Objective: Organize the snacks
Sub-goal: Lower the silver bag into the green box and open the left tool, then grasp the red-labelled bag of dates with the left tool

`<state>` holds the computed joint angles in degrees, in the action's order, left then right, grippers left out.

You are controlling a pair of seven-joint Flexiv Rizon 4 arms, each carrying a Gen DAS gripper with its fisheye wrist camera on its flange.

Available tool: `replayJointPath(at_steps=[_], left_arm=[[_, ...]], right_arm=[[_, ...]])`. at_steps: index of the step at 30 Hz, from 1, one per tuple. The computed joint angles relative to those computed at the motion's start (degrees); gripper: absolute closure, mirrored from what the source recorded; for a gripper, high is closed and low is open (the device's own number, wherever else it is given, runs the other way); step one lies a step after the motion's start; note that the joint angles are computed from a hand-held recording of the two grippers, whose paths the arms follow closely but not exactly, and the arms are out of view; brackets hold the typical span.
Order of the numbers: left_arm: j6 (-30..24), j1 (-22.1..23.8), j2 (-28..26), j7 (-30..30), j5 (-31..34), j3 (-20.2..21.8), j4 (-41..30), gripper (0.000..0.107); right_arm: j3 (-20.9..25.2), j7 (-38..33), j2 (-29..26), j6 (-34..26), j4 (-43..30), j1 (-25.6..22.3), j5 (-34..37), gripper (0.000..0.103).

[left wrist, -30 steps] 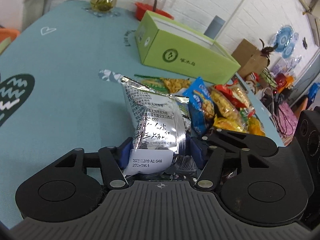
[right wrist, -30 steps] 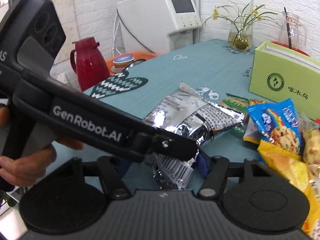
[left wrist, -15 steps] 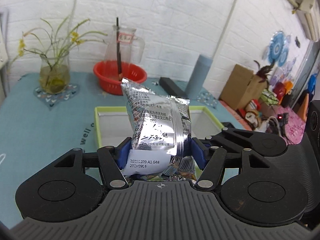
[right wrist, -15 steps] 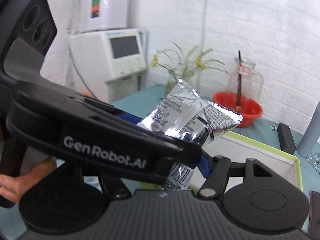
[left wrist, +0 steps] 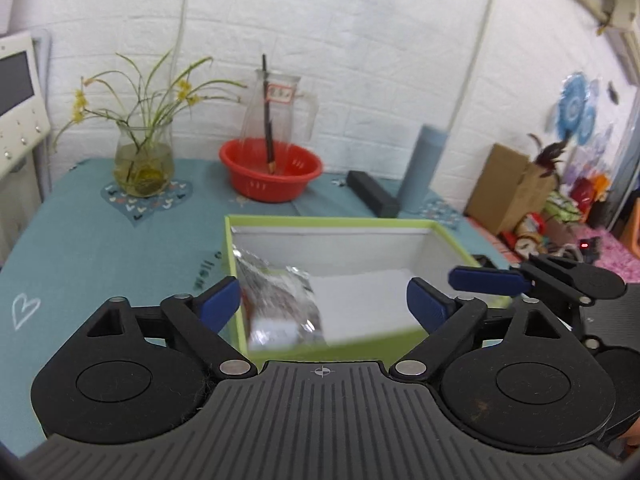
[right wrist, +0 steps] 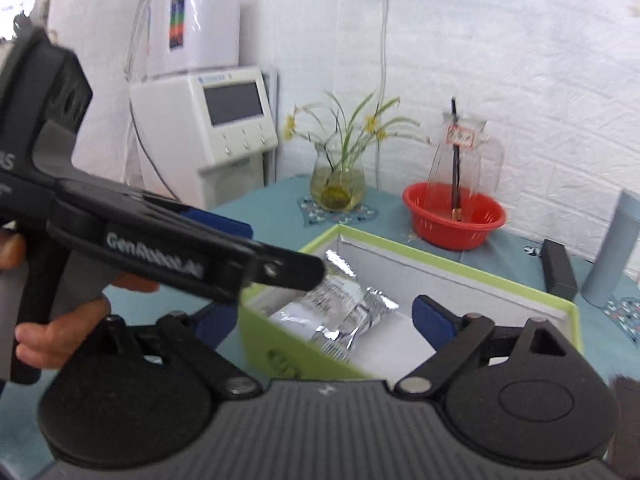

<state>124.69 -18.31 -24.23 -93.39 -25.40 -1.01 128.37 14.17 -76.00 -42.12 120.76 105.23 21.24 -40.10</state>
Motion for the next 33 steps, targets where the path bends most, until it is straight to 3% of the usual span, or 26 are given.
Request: replayJointPath(at_steps=[3,6,10,14,18,19,21,23,28,31,33], left_arm=[[4.06,-2.52,3.06,-3.67,0.29,-1.64,6.57,0.024],[7.28,-7.80,4.36,-6.54,-3.98,-2.79,12.41,0.024],[11.25,-12.71,3.77,-12.87,-6.40,-5.26,18.88,0.024],[12.75,-12.76,0.58,-22.72,-0.12,-7.65,21.31,0.027],[11.32,-19.24,-1.15,-20.15,-7.98,-5.33,19.11,0.039],[10.87,-20.49,-1.09,-18.77,-10.22,-4.95,18.60,0.039],[11.50,-19.42,-1.61,-18.04,-8.04,-4.99,18.11,0.039],[10.95,-15.78,-1.86,-19.17,-1.71,-5.92,17.97,0.040],[9.29,-8.06,-3.38,-23.62,12.76,-8.76,16.87,0.049],[11.65,-11.26,-3.66,-24.78,11.45,-7.62,18.16,0.047],[13.07,-10.60,-3.35,-27.32,12.67,-8.04,19.73,0.045]], right_arm=[[-1.63,-4.41,5.87,7.97,12.73,1.24,6.05,0.010],[-2.35,-10.16,10.60,14.38,25.30,4.78,15.43,0.010],[-0.54,-12.15,12.17,18.87,36.55,6.77,23.12,0.010],[0.40,-11.10,9.59,21.04,39.19,8.42,27.25,0.010],[-1.71,-13.53,9.33,18.06,38.08,15.68,37.08,0.010],[-1.29,-13.39,9.04,19.25,38.72,15.63,37.22,0.010],[1.05,-11.17,8.26,21.80,40.83,11.78,32.90,0.010],[2.42,-8.38,7.64,22.52,41.60,8.45,27.77,0.010],[2.30,-5.07,6.49,20.13,38.53,7.18,22.31,0.009],[1.85,-4.94,6.15,18.05,36.63,6.79,18.97,0.009],[2.18,-5.84,5.81,17.59,36.33,5.68,14.78,0.009]])
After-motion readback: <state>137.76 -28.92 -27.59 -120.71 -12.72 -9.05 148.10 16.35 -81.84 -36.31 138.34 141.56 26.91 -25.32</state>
